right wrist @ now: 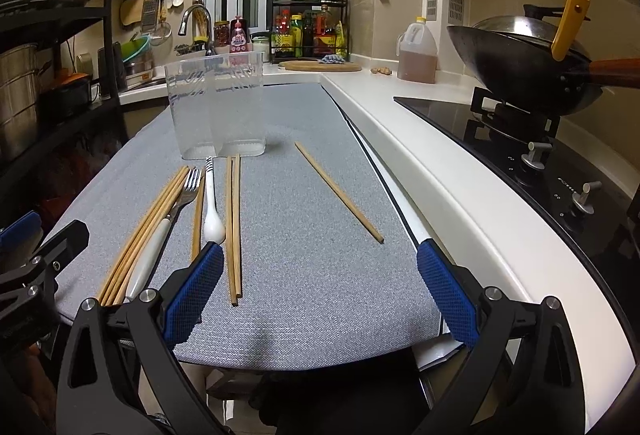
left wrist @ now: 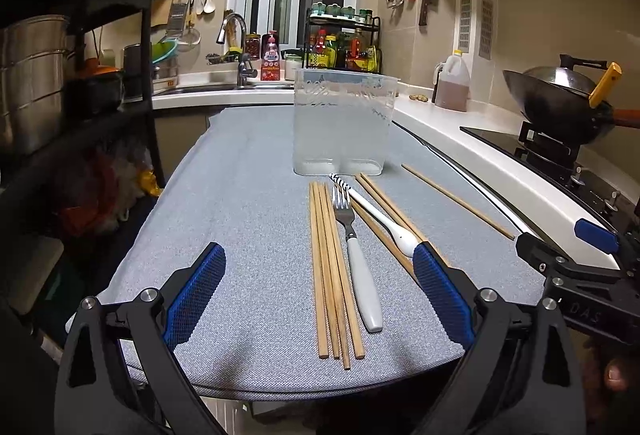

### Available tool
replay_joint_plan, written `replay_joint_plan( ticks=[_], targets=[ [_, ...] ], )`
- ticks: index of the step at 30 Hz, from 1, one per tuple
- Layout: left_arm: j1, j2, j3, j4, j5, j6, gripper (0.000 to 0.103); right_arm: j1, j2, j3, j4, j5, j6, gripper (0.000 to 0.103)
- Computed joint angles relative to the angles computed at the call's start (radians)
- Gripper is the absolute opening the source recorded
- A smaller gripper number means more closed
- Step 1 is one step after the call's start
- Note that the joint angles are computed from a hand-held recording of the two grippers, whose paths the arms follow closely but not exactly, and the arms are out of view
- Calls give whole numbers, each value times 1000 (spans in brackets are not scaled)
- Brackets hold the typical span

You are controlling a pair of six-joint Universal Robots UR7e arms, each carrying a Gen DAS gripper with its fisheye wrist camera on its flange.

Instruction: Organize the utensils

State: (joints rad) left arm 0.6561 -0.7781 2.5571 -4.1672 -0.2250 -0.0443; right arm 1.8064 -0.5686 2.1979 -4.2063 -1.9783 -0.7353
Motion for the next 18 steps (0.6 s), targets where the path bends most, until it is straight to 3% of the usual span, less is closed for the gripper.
replay_joint_plan(
  ticks=[18],
  targets=[
    [-3,8,4,-55,-5,34,92,4,6,6,-25,15,-12,95]
  ],
)
